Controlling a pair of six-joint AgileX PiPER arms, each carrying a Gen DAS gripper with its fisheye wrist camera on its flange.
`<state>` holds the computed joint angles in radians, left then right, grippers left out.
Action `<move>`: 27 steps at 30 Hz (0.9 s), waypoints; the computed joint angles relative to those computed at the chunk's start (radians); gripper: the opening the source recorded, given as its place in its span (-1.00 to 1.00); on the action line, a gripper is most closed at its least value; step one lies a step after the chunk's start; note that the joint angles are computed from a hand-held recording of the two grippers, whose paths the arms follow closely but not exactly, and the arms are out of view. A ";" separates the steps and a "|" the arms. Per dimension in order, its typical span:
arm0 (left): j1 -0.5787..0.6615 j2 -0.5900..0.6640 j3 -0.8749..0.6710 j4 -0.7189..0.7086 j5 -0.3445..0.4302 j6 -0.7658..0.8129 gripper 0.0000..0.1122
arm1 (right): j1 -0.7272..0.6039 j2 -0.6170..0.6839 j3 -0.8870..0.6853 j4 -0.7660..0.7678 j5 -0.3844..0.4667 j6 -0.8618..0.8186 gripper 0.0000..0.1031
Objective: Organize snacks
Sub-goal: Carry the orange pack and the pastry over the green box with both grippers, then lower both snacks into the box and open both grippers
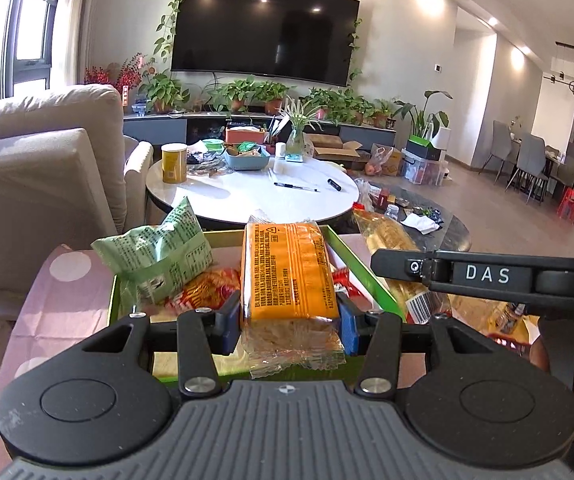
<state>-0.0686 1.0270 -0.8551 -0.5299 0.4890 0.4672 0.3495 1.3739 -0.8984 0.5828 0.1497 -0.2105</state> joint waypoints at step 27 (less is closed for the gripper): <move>-0.040 0.230 -0.028 -0.074 -0.113 0.063 0.06 | -0.032 0.169 -0.045 0.174 -0.049 -0.158 0.25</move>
<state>-0.1084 1.2567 -0.8835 -0.6044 0.3760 0.5302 0.3172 1.5431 -0.9430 0.7570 0.1007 -0.3689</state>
